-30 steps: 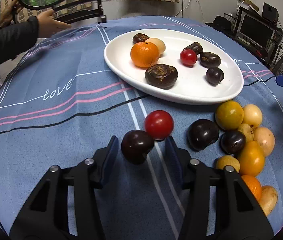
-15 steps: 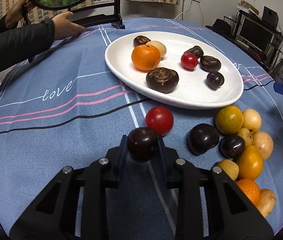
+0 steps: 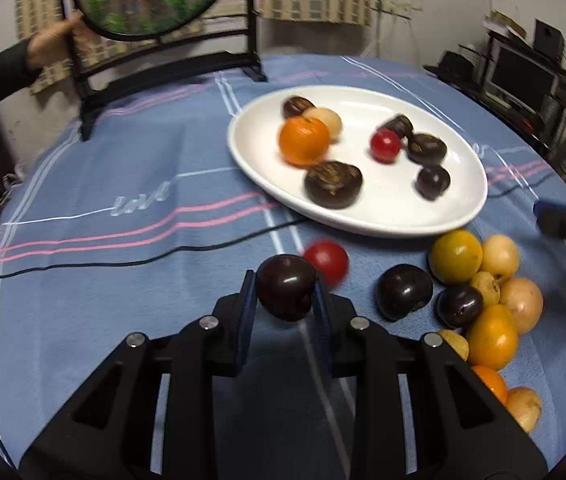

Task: Organize fruits
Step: 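Grasp the large pale grapefruit-like fruit with the right tool while the left tool lifts the plum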

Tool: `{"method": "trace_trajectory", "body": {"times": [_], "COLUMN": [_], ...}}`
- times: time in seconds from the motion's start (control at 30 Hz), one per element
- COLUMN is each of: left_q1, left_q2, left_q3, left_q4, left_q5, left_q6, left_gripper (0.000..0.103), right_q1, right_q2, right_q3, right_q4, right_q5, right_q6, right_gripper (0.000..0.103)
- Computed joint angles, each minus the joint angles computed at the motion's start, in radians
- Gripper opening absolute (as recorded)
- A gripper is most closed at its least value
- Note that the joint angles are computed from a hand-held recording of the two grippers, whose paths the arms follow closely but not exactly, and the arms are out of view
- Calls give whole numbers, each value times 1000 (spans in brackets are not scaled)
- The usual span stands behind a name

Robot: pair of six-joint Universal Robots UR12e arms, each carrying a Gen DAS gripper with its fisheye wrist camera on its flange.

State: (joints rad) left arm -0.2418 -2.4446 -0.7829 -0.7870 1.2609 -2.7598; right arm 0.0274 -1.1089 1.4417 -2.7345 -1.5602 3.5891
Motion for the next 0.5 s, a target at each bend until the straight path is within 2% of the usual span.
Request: {"method": "trace_trajectory", "body": {"times": [0.2, 0.3, 0.4, 0.5], "left_q1": [15, 23, 25, 27], "left_q2": [52, 67, 79, 83], "left_q3": [-80, -102, -122, -125], "left_q4": [117, 142, 176, 169], "left_q5": [22, 14, 37, 28], "left_q6": [-95, -132, -150, -156], "left_gripper": [28, 28, 28, 28], "right_q1": [33, 49, 57, 59], "right_q2": [-9, -7, 6, 14], "right_q3": [17, 16, -4, -11], "right_q4": [53, 80, 112, 124], "right_q5": [-46, -71, -94, -105], "right_q6": [-44, -70, -90, -92], "right_gripper": [68, 68, 67, 67]}}
